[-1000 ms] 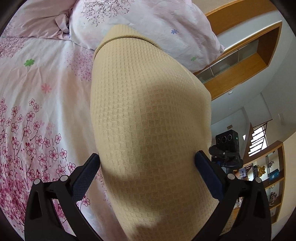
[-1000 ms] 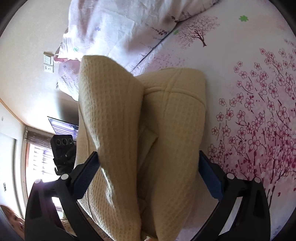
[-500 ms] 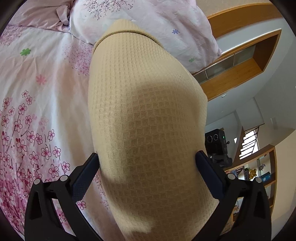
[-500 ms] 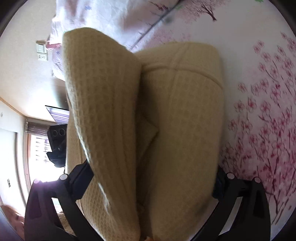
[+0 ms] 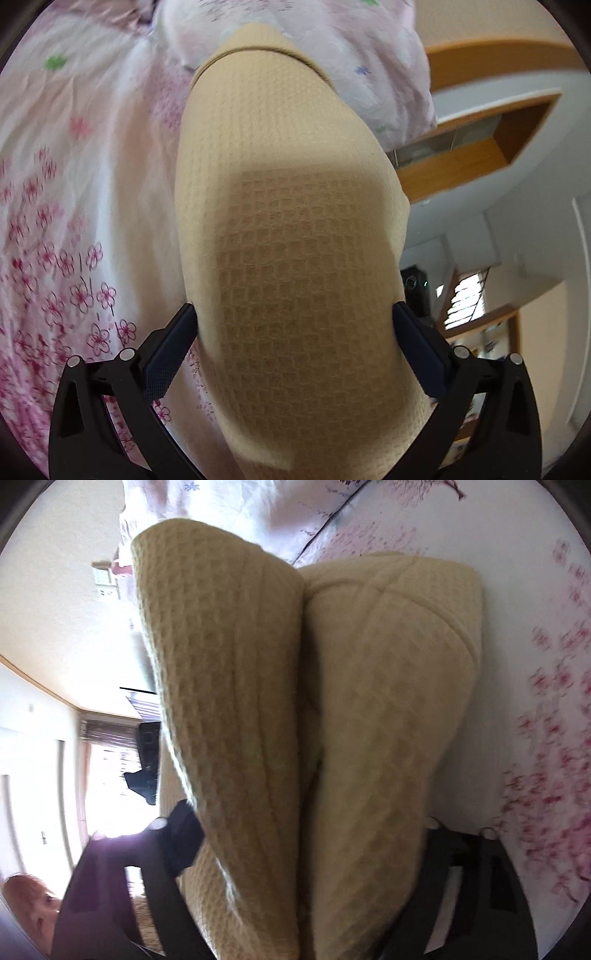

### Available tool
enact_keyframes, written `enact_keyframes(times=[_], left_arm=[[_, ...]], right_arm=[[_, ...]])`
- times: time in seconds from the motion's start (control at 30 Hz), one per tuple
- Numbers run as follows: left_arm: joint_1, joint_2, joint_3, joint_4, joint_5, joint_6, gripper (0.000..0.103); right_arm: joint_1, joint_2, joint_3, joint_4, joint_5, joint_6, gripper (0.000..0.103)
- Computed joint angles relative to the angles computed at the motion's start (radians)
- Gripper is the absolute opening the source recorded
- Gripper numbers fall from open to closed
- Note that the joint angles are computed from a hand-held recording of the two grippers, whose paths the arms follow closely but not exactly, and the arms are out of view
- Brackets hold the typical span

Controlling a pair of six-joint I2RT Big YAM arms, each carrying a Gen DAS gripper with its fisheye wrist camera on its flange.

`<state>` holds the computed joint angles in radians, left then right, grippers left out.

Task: Fold large clothes

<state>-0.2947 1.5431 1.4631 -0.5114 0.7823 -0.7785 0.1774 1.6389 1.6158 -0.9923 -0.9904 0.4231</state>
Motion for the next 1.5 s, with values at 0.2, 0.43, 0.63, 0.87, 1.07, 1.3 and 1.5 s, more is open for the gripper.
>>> enact_keyframes(times=[0.2,0.43,0.63,0.87,1.07,1.3,1.5], left_arm=[[0.002,-0.003,0.009,0.008,0.029,0.029,0.101],[0.034,-0.029,-0.001,0.017,0.084,0.058,0.097],[0.114,-0.07,0.052,-0.097,0.023,0.172,0.097],[0.246,-0.037,0.207,-0.356,-0.05,0.352,0.095],[0.274,0.063,0.297,-0.468,-0.18,0.44,0.095],[0.238,0.025,0.295,-0.474,-0.315,0.471,0.095],[0.147,-0.146,0.172,-0.376,-0.678,0.6,0.094]], right_arm=[[-0.003,-0.062,-0.091,0.144,-0.03,0.071,0.061],[0.031,-0.098,-0.108,0.224,-0.006,0.124,0.06],[0.113,-0.024,0.0,0.224,-0.006,0.154,0.06],[0.202,0.148,0.248,0.226,0.045,0.209,0.058],[0.224,0.218,0.285,0.194,0.159,0.292,0.06],[0.243,0.098,0.214,0.136,0.438,0.209,0.08],[0.364,-0.156,-0.001,0.272,0.952,0.023,0.076]])
